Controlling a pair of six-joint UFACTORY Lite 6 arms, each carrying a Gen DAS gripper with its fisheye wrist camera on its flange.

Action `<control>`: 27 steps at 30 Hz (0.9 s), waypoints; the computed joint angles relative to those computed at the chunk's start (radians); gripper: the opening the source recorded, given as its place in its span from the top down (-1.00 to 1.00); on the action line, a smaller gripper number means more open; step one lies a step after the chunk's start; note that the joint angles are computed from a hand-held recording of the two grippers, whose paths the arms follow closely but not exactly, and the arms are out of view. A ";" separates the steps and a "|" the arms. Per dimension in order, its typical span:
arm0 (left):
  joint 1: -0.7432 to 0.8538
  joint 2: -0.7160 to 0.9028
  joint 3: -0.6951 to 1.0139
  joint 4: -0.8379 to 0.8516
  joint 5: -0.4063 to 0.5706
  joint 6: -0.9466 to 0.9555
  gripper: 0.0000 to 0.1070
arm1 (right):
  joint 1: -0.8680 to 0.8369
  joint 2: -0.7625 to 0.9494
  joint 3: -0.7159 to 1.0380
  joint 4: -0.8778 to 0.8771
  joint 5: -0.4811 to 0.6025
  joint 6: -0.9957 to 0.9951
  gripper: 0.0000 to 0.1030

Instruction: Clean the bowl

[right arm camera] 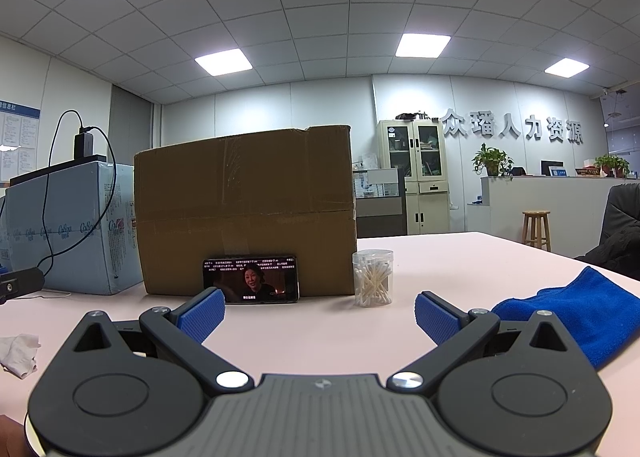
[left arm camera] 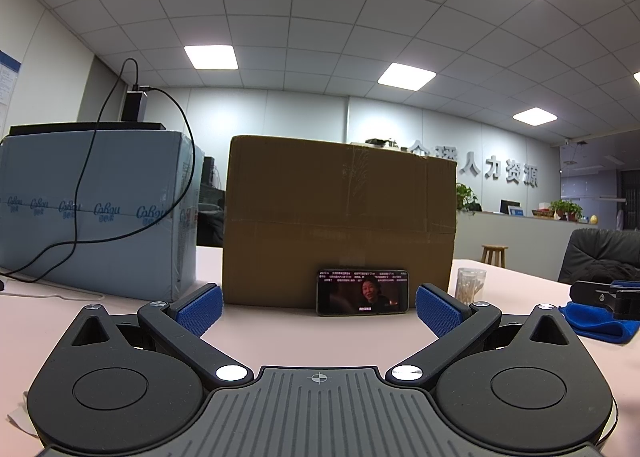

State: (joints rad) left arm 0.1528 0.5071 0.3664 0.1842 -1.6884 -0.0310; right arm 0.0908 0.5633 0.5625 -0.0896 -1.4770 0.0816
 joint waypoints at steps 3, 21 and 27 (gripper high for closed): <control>0.003 0.003 0.006 0.003 0.003 0.000 -0.93 | 0.000 0.001 -0.004 0.000 -0.013 -0.002 -1.00; -0.002 -0.020 -0.028 -0.017 -0.025 0.006 -0.93 | 0.007 0.013 -0.050 -0.028 -0.158 -0.047 -1.00; -0.025 -0.074 -0.073 -0.038 0.005 0.035 -0.93 | 0.021 0.003 -0.073 -0.049 -0.205 -0.089 -1.00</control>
